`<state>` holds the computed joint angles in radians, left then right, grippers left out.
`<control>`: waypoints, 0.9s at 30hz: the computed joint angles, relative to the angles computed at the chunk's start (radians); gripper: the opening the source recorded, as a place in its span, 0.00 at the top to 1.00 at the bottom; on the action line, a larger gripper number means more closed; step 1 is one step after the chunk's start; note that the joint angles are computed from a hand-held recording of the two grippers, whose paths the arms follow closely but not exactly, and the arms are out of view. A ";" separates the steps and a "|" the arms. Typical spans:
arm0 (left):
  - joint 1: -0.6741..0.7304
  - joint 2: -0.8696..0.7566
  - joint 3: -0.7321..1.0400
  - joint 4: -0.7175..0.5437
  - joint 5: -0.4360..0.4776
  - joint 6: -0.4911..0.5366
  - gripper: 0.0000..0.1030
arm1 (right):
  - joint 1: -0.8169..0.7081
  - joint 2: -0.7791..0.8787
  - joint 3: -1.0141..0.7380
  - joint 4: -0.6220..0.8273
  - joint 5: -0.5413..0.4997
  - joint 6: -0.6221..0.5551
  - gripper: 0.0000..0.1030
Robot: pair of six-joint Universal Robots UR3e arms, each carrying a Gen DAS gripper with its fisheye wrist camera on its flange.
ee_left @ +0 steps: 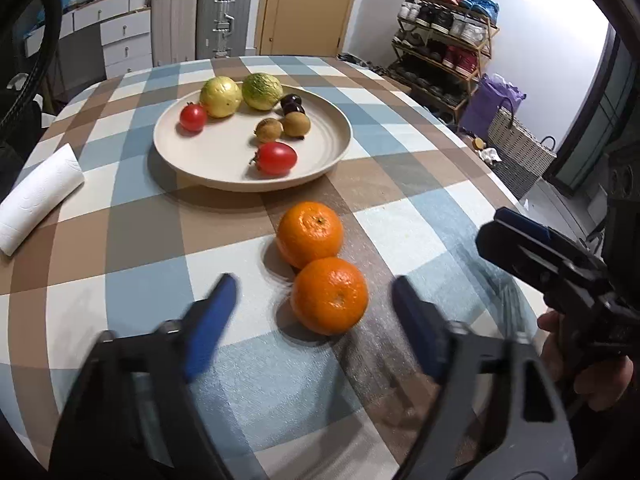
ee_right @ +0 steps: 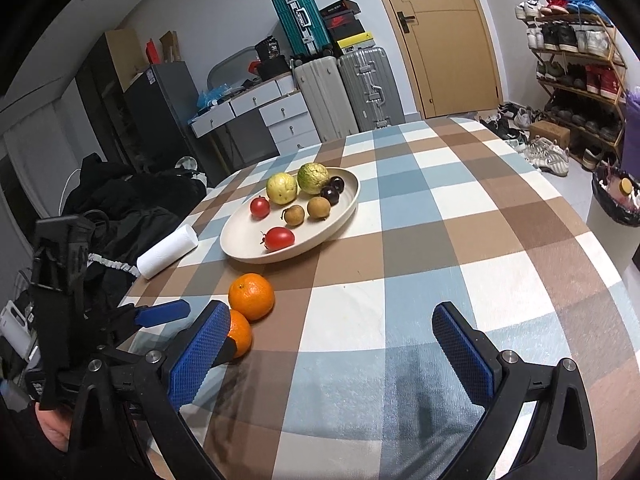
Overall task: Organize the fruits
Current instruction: 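Grasp an orange with the left tool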
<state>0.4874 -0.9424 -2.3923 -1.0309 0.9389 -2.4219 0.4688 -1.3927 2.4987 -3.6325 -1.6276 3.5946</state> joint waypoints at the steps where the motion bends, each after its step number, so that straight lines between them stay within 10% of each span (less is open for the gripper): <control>1: -0.010 -0.017 0.005 -0.001 0.003 0.004 0.44 | -0.001 0.001 0.000 0.000 0.002 0.001 0.00; 4: 0.011 -0.010 0.011 -0.074 -0.023 0.053 0.62 | 0.000 0.006 -0.003 0.001 0.003 0.002 0.00; 13: 0.101 0.049 0.025 -0.244 -0.081 0.163 0.63 | 0.013 0.006 -0.025 0.037 -0.007 0.001 0.00; 27: 0.493 0.206 0.166 -0.862 -0.201 0.598 0.63 | 0.031 0.095 -0.182 0.123 0.035 -0.012 0.00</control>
